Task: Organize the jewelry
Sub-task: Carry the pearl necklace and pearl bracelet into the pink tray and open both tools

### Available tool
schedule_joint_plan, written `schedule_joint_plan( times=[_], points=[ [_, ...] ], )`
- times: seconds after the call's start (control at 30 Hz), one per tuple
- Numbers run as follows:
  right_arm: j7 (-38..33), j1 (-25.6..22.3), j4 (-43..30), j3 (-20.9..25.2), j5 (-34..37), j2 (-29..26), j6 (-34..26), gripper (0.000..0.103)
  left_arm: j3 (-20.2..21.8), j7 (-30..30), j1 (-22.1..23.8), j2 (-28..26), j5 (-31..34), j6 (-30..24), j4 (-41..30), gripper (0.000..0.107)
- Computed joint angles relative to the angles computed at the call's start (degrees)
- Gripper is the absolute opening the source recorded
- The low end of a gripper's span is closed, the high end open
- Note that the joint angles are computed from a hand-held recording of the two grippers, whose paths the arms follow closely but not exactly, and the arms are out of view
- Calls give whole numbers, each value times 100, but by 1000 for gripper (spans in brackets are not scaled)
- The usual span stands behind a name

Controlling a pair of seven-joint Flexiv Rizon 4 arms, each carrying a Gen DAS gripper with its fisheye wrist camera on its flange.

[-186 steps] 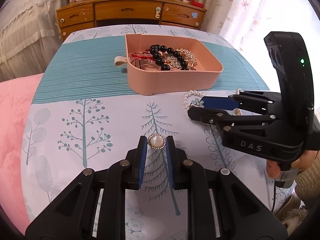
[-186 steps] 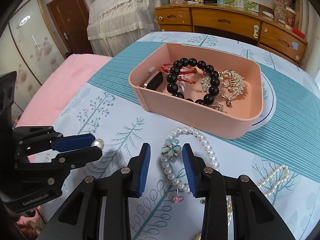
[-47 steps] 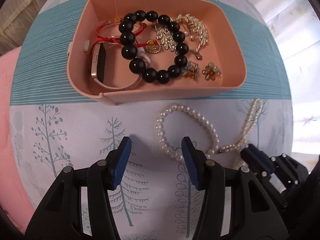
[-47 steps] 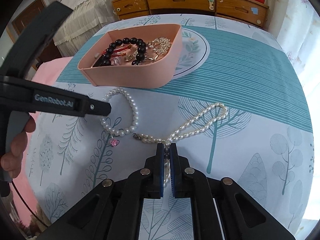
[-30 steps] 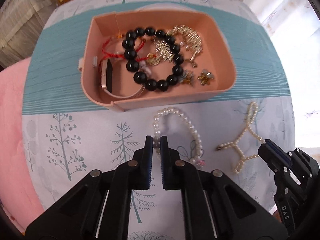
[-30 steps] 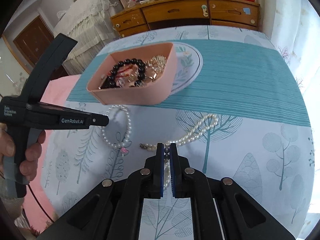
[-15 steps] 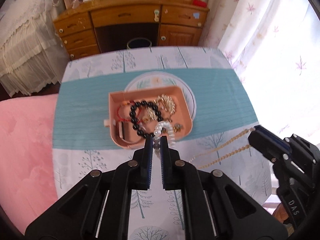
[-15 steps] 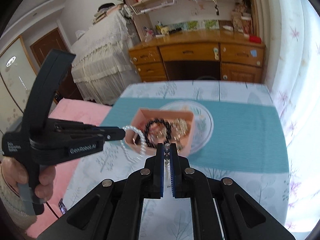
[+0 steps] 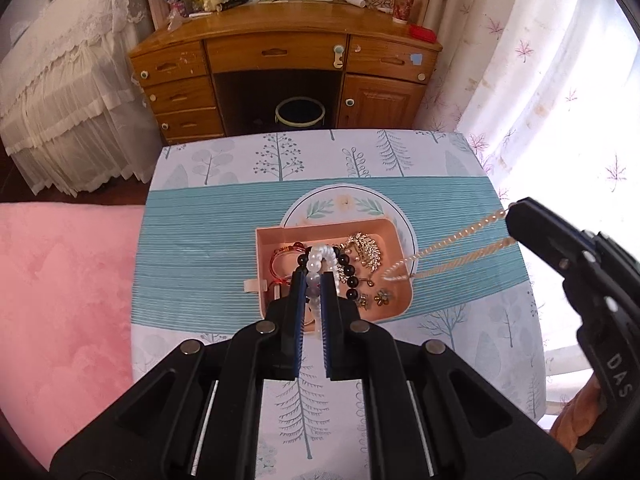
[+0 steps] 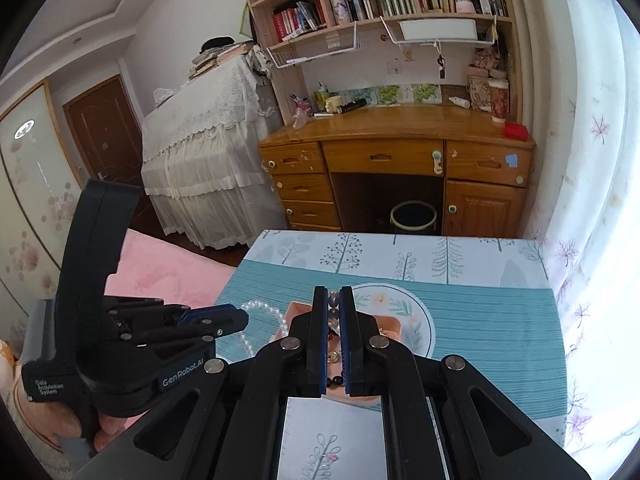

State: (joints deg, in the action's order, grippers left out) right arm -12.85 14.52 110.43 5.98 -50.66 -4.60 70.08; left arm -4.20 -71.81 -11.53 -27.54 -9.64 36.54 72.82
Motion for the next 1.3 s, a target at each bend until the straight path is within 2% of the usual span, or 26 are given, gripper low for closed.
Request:
schedule_joint_plan(
  times=[0.2,0.37,0.53,0.73,0.8,0.83,0.9,0.93,1.0,1.17,1.3],
  points=[
    [-232,65,-188,-105,505,-504,-45,5,26,-142,-46,-367,83,-24,-105,5],
    [-132,129,-100,-340,603,-859,281,5,-15,-184,-93,-600,64,61,-124,5],
    [-306,168,-134,-463,999,-1172,514,5,-38,-240,-137,-801,28,144,-210,5],
    [-1084,48,-326,-206,2159,-1458,557,6,-30,-259,-191,-995,58,112,-347,5],
    [-1278,40,-345,-160,2497,-1480,563,9,-65,-168,-179,-1005,34,237,-288,5],
    [-1304,72,-334,-197,2573,-1481,568,15,-66,-126,-187,-1007,48,286,-264,5],
    [-1229,195,-254,-359,2549,-1451,639,32,-68,-29,-198,-999,73,388,-208,5],
    [-1122,283,-171,-471,2452,-1392,685,34,-48,16,-222,-995,126,429,-194,5],
    [-987,375,-74,-606,2286,-1348,749,34,-9,98,-263,-969,228,470,-161,6],
    [-845,409,126,-617,2154,-1199,773,34,113,256,-387,-877,563,600,-28,6],
    [-701,406,378,-584,2017,-1051,800,34,115,295,-351,-751,573,639,196,6]
  ],
)
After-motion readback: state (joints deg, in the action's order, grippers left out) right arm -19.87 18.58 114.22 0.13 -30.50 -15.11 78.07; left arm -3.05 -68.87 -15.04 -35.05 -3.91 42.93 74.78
